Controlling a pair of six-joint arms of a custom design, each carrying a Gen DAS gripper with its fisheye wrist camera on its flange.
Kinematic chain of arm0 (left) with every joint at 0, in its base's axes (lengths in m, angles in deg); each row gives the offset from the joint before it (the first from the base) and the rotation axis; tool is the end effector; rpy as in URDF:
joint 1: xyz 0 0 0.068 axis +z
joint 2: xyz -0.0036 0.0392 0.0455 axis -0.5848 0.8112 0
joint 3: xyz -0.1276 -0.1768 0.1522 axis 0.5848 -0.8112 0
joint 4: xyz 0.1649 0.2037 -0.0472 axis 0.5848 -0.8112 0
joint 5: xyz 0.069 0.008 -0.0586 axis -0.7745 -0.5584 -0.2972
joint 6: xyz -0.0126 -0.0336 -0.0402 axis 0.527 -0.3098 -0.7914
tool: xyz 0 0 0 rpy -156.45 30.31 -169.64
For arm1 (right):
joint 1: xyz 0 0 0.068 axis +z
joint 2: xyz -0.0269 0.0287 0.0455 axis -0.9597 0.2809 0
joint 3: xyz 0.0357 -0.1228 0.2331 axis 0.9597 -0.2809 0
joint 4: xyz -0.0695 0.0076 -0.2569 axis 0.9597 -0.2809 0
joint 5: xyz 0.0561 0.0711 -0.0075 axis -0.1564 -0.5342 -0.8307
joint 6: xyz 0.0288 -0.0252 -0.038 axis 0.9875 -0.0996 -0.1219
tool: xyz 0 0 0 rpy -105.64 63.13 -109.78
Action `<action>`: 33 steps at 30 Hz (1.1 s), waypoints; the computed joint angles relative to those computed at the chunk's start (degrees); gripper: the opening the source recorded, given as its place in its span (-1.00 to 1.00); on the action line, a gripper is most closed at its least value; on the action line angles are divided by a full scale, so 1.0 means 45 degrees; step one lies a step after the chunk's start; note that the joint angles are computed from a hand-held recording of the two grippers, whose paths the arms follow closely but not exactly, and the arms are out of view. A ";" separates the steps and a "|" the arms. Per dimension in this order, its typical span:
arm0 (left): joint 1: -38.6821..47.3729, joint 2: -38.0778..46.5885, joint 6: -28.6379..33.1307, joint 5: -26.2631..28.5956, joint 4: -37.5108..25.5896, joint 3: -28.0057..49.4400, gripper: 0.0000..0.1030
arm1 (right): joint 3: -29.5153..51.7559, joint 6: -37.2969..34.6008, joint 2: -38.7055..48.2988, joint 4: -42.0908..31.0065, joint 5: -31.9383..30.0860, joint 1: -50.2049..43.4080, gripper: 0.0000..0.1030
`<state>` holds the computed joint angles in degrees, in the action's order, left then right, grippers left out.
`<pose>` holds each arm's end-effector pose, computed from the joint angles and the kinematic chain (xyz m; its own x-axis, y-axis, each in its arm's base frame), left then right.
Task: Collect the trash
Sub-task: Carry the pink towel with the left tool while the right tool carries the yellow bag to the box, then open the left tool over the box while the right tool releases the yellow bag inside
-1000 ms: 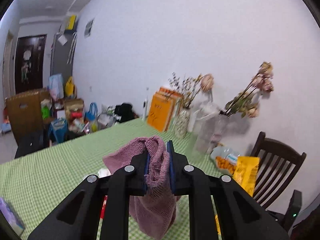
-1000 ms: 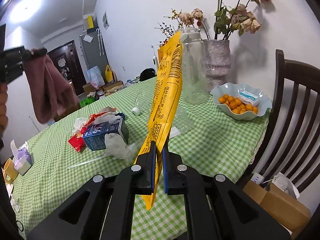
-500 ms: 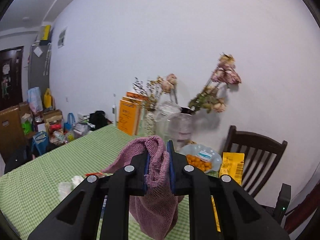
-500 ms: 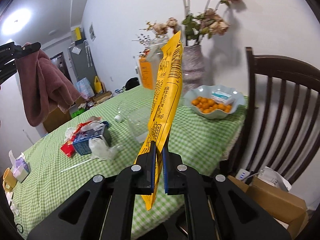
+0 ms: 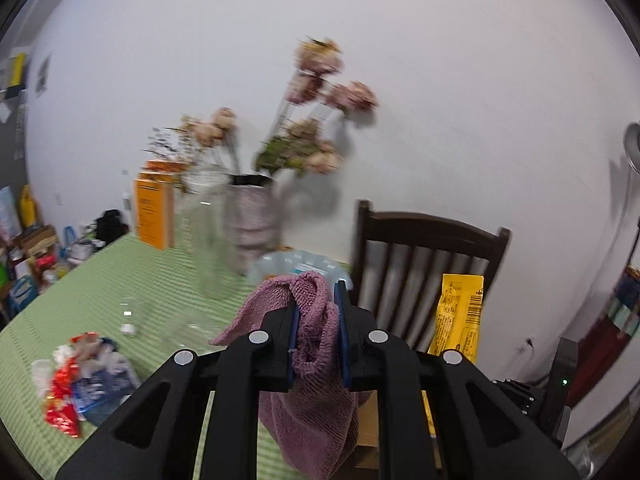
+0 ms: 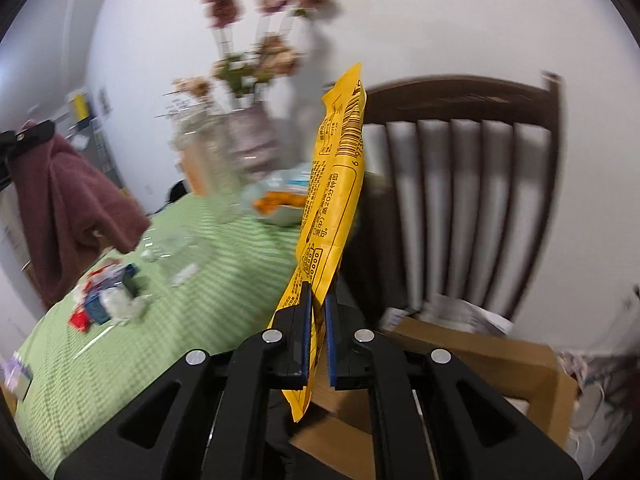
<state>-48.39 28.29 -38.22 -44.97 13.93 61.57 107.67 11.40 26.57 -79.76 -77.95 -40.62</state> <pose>0.2411 -0.0469 0.3980 -0.4210 -0.1092 -0.9005 -0.0389 0.9940 -0.1023 0.3116 0.2034 0.2596 -0.6027 -0.0124 -0.7979 -0.3808 0.8832 0.2739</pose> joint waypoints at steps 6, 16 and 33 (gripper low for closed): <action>-0.1849 0.1469 -0.0351 -0.0060 0.0786 0.0213 -0.75 | -0.2360 0.1027 -0.1197 0.0325 0.0128 -0.1824 -0.88; -0.3130 0.4518 -0.0825 0.1428 0.2521 -0.0077 -0.75 | -0.4830 0.2741 -0.1150 0.0832 0.0362 -0.3765 -0.87; -0.2783 1.0934 -0.1978 0.3719 0.5064 0.0638 -0.73 | -0.4877 0.6271 0.1700 0.2908 -0.0551 -0.4167 -0.84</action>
<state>-60.91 77.49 -47.12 -28.23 36.72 64.44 85.72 39.62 34.22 -66.68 -80.43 -59.37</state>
